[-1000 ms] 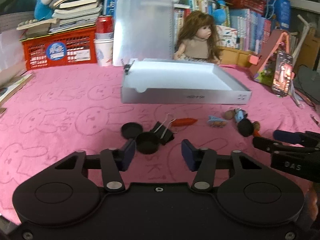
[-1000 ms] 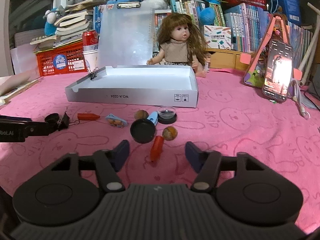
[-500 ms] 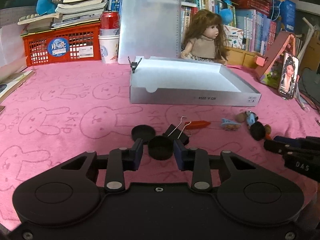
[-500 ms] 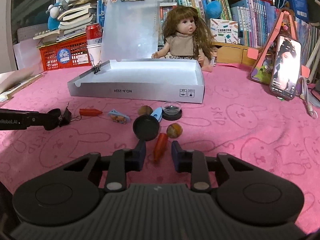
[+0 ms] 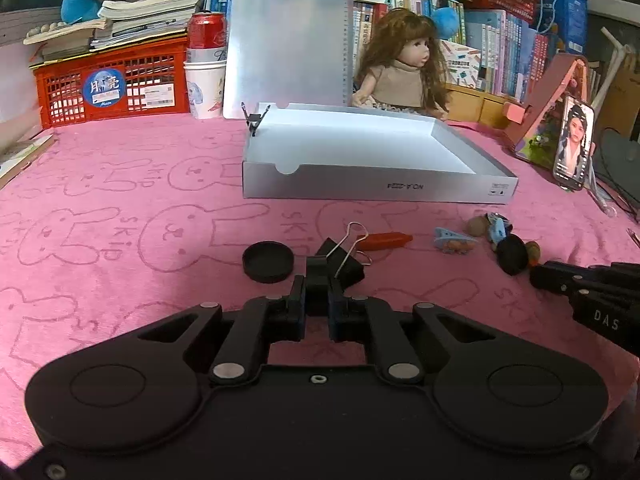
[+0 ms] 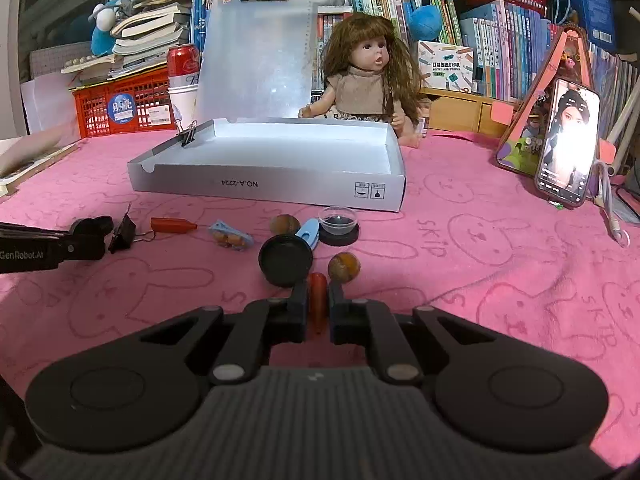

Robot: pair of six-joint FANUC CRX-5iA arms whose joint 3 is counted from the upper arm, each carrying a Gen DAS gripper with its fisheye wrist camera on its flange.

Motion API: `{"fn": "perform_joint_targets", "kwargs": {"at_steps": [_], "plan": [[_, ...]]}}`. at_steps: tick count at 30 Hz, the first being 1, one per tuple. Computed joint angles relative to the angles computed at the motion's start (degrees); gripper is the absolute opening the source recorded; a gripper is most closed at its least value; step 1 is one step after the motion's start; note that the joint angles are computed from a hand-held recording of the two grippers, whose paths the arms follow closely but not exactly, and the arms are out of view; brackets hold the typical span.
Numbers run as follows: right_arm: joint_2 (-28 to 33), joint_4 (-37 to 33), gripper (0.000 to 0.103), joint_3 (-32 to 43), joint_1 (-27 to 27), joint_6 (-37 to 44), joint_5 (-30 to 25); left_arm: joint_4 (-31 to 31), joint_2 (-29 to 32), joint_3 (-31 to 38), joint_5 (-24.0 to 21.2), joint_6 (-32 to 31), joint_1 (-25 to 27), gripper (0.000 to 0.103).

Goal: Organize rigid objects
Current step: 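Grasp a black round lid with the left tool while the right tool grasps the orange carrot, then carry the black lid with the left tool while the right tool carries the carrot into the white box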

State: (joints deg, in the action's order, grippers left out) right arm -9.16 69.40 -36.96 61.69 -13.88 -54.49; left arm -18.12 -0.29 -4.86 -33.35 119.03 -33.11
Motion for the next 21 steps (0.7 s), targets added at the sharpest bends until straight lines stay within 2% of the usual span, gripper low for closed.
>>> {"fn": "perform_joint_targets", "kwargs": {"at_steps": [21], "plan": [[0.0, 0.3, 0.013, 2.3, -0.5, -0.3, -0.8, 2.2, -1.0, 1.4, 1.0, -1.7, 0.1, 0.010]]}}
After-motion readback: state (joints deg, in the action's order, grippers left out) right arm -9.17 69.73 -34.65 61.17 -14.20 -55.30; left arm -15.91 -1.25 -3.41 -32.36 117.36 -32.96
